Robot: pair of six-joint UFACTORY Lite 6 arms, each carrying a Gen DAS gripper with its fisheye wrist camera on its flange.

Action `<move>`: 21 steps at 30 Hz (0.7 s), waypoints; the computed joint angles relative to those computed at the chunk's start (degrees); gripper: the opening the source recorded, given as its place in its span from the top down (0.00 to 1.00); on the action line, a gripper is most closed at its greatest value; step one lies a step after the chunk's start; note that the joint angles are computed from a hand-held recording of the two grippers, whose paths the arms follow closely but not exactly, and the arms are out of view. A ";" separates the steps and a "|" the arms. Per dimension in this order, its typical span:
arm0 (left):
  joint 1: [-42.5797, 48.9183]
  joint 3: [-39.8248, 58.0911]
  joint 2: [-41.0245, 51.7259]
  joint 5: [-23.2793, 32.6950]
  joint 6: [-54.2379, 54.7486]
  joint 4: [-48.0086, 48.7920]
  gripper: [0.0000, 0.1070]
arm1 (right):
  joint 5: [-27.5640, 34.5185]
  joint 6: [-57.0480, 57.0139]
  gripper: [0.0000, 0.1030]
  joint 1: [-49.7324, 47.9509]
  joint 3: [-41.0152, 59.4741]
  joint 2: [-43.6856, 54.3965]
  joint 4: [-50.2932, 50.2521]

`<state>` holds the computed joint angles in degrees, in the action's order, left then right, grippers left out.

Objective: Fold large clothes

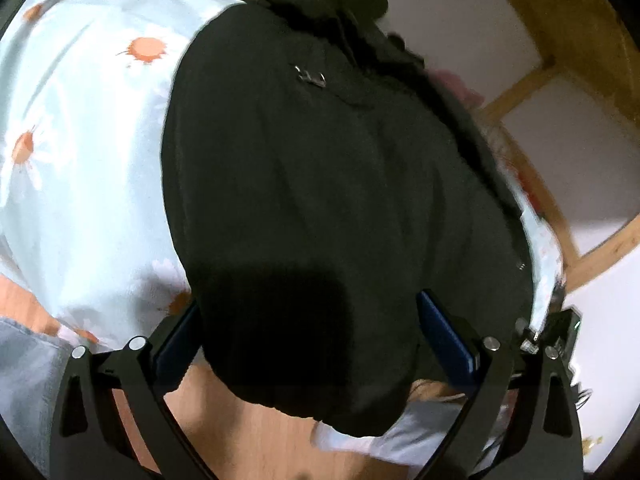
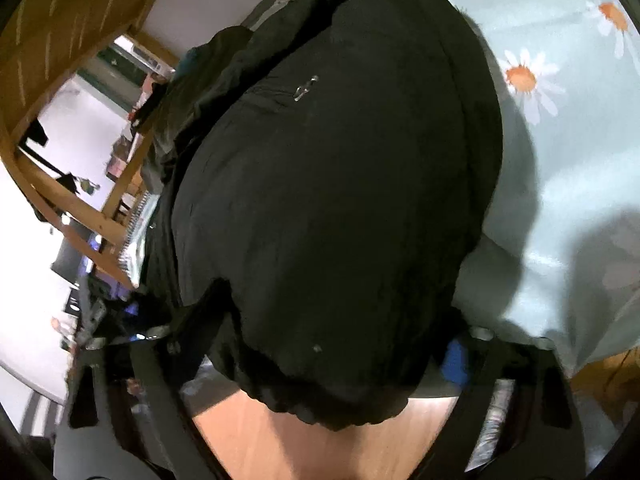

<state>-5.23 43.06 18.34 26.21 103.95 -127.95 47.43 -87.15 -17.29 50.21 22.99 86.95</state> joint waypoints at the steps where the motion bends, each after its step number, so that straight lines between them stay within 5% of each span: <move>1: -0.50 -0.01 -0.61 -1.33 -0.60 0.19 0.36 | 1.83 0.24 0.42 -0.33 0.31 0.45 -0.46; 3: 0.13 -0.23 -1.71 -0.55 -3.32 3.38 0.52 | 7.14 0.30 0.65 -1.65 0.33 0.33 -2.28; 4: 0.37 -0.21 -2.44 -0.31 -4.89 5.86 0.65 | 9.66 1.05 0.68 -2.49 0.72 0.63 -3.09; 8: 0.71 -0.09 -6.84 -0.13 -16.32 20.31 0.74 | 20.64 2.22 0.76 -5.97 1.61 0.66 -5.65; 13: 1.81 -4.90 -12.31 2.18 -31.98 40.07 0.76 | 8.99 12.37 0.76 -4.55 -2.11 -9.93 -22.76; 15: 1.25 -8.87 -12.95 2.33 -33.31 43.24 0.76 | 10.40 14.47 0.77 -7.52 -5.95 -13.38 -29.08; 21: -3.81 -16.86 -12.75 0.90 -21.97 29.47 0.80 | 7.08 20.22 0.80 -5.22 -14.26 -24.57 -31.78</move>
<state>-9.04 26.21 5.59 27.11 81.98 -98.48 54.51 -66.92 -22.51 35.95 -1.57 55.17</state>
